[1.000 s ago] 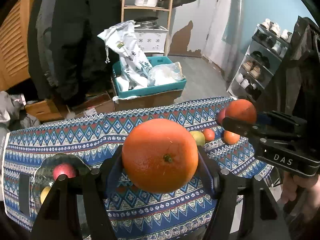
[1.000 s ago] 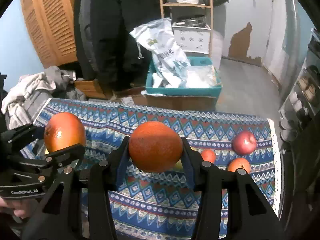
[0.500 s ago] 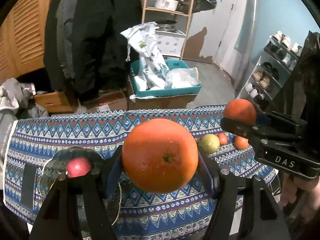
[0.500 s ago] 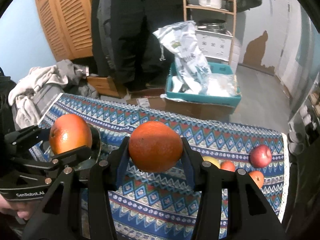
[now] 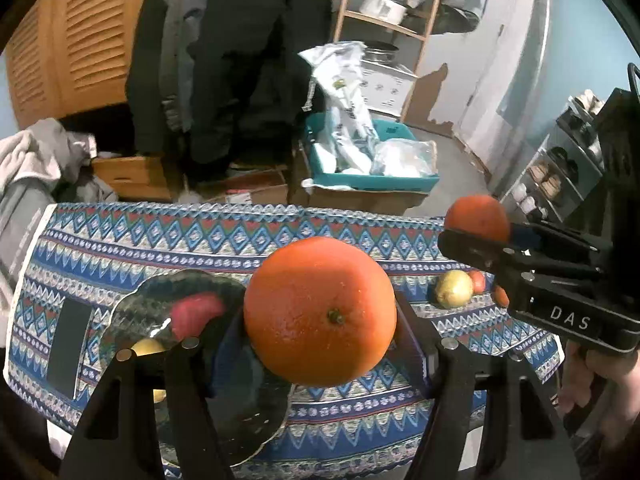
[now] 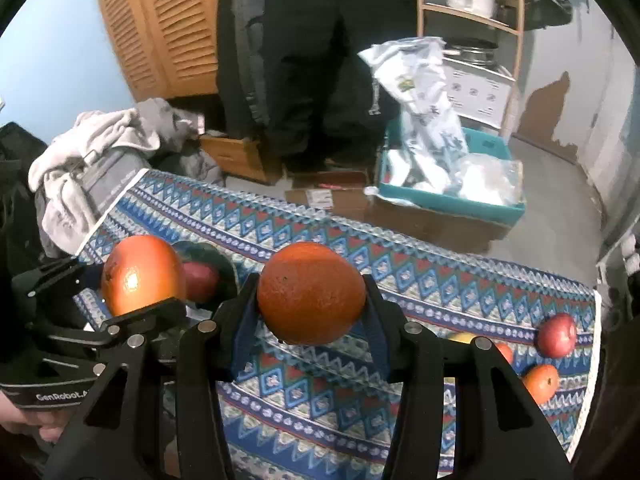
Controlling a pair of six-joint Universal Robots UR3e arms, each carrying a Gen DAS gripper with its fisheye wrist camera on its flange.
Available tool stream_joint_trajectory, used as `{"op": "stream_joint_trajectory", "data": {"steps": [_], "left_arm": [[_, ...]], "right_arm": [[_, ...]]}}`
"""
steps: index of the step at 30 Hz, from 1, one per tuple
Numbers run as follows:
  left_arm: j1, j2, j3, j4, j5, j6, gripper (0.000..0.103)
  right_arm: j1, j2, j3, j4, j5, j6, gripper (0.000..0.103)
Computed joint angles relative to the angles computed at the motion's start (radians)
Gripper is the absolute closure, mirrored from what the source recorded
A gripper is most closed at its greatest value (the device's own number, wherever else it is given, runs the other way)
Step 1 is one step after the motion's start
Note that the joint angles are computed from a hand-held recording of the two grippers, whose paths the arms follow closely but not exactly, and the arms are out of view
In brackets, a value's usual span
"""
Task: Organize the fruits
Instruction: 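Carry the orange in the left tool while the right tool carries the tangerine toward the glass bowl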
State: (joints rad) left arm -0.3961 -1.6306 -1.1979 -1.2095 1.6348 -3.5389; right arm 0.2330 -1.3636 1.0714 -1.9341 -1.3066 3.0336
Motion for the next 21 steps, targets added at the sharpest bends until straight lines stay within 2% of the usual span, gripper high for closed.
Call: {"op": "stream_joint_trajectory", "data": {"steps": [21], "left_arm": [[0.207,0.244,-0.342,0.019,-0.041,0.038,0.033]], "right_arm": [[0.192,0.342,-0.476,0.169,-0.037,0.048,0.055]]}}
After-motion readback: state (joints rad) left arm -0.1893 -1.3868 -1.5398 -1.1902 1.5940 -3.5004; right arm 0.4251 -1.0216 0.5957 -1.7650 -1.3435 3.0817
